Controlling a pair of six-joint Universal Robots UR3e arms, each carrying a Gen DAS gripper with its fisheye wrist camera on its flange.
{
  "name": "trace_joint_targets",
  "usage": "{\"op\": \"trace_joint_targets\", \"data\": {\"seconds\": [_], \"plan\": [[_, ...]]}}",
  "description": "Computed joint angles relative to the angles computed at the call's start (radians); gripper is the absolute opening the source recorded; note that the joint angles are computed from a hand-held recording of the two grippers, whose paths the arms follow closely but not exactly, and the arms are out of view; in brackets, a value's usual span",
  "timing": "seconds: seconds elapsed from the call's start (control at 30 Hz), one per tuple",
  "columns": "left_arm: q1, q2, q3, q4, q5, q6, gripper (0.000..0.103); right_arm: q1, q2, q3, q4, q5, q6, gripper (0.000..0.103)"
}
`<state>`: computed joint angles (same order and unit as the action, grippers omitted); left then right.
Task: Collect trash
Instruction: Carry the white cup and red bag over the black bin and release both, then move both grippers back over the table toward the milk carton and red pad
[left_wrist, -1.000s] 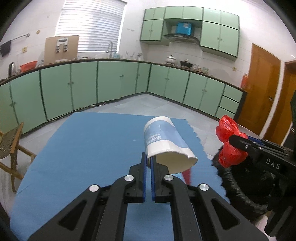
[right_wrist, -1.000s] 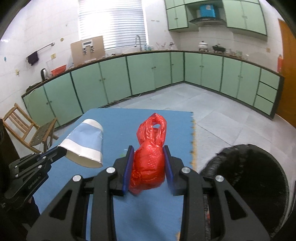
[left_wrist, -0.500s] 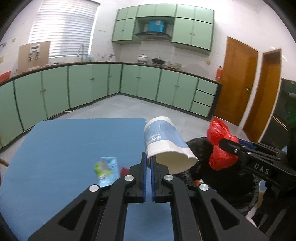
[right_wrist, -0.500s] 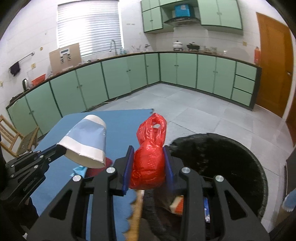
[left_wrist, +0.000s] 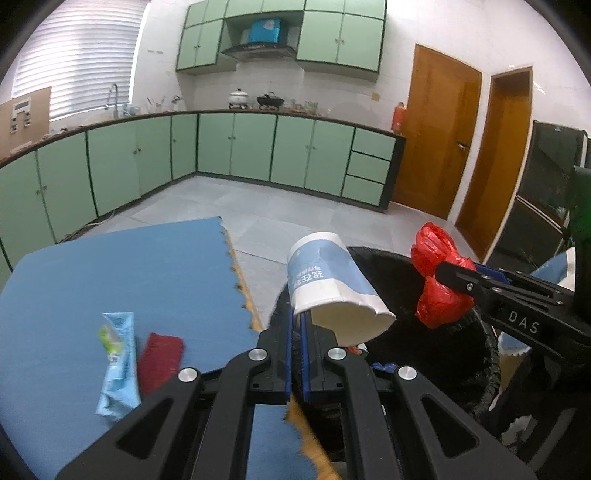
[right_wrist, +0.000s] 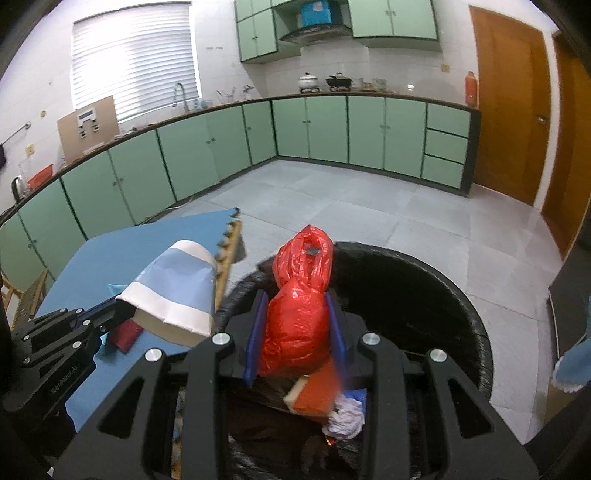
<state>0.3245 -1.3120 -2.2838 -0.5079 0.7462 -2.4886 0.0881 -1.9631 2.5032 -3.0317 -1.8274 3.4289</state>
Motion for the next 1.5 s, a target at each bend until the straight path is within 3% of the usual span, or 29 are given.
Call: {"op": "trace_joint_targets", "data": {"seconds": [0.4, 0.5, 0.6, 0.7, 1.1, 1.17, 1.33, 1.5], "plan": [[-0.203, -0.201, 0.033, 0.227, 0.127, -0.133, 0.004, -0.211, -0.081, 0.135, -0.027, 0.136, -0.082, 0.030], [-0.241, -0.232, 0.066, 0.199, 0.153, -0.140, 0.005, -0.235, -0.041, 0.133, -0.046, 0.146, -0.097, 0.040], [-0.253, -0.243, 0.081, 0.151, 0.170, -0.129, 0.029, -0.254, -0.028, 0.146, -0.060, 0.152, -0.090, 0.052], [-0.242, -0.232, 0.064, 0.139, 0.162, -0.111, 0.033, -0.255, -0.020, 0.156, -0.076, 0.149, -0.082, 0.053], [-0.102, -0.137, 0.032, 0.083, 0.100, -0.060, 0.033, -0.088, 0.089, 0.052, -0.092, 0.034, 0.010, 0.060], [-0.069, -0.119, 0.033, 0.062, 0.086, -0.050, 0.035, -0.044, 0.119, 0.021, -0.091, 0.008, 0.031, 0.065], [0.060, -0.054, 0.013, 0.024, 0.035, -0.007, 0.053, 0.069, 0.212, -0.076, -0.093, -0.062, 0.072, 0.087], [0.199, -0.020, 0.004, 0.001, 0.002, 0.026, 0.070, 0.171, 0.333, -0.209, -0.076, -0.101, 0.107, 0.094]]}}
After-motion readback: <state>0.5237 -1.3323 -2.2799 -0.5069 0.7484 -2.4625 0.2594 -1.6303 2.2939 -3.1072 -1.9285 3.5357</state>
